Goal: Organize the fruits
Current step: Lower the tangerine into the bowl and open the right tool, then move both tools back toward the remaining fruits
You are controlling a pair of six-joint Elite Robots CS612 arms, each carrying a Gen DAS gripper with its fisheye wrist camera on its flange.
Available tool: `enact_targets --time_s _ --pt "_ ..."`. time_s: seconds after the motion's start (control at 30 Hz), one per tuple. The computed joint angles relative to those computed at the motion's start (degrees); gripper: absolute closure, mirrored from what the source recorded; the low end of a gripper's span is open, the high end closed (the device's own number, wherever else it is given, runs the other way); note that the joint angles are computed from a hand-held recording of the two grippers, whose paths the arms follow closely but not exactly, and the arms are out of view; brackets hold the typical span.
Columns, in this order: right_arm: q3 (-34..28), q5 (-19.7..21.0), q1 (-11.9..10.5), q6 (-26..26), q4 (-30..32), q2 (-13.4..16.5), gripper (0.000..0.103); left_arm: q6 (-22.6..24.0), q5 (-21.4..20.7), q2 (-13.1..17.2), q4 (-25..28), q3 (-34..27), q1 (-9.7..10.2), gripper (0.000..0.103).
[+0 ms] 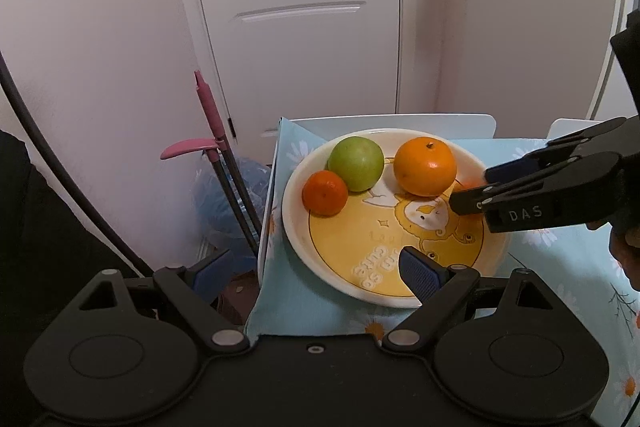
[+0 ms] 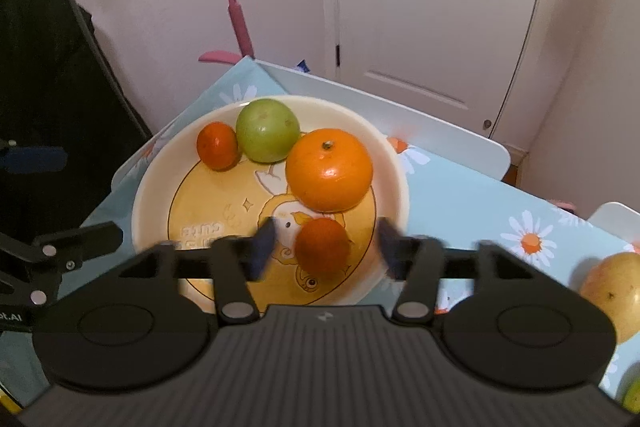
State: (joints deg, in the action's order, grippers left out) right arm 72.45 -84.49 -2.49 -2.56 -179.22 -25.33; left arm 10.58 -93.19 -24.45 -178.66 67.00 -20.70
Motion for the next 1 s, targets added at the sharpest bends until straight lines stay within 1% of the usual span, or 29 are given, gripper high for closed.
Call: enact_targets --time_s 0.03,0.07,0.13,0.47,0.57,0.67,0.77,0.9,1.0 --pt "0.4 -0.3 0.0 0.4 -1.1 -0.1 0.005 -0.1 0.0 0.0 -0.2 0.2 -0.02 0.01" --pt "0.9 -0.6 0.0 0.9 -2.1 -0.3 0.0 -0.1 0.1 -0.1 -0.3 0.3 -0.05 0.01" --pt "1.9 -1.1 0.1 1.6 -3.6 -0.8 0.0 -0.1 0.3 -0.2 -0.4 0.4 -0.11 0.01" --pt "6.3 -4.2 0.5 5.2 -5.2 -4.1 0.0 -0.1 -0.6 -1.5 -2.1 2.2 -0.09 0.009" --pt "7.8 -5.5 0.6 6.7 -5.6 -5.2 0.0 -0.1 -0.6 -2.2 -2.3 2.9 -0.16 0.009" --pt "9.2 -7.8 0.7 7.6 -6.0 -6.3 0.0 -0.5 -0.1 -3.0 -1.6 3.5 -0.27 0.009" --pt "11.1 -9.8 0.6 8.9 -6.5 -7.6 0.0 0.1 0.3 -3.5 -1.2 3.8 -0.46 0.009" --pt "14.2 -12.1 0.1 10.8 -7.6 -9.5 0.0 1.5 -0.6 -4.0 -1.2 3.7 -0.74 0.009" --pt "16.6 -12.6 -0.6 12.3 -9.3 -11.0 0.0 1.6 -1.4 -4.5 -2.1 4.3 -1.09 0.009"
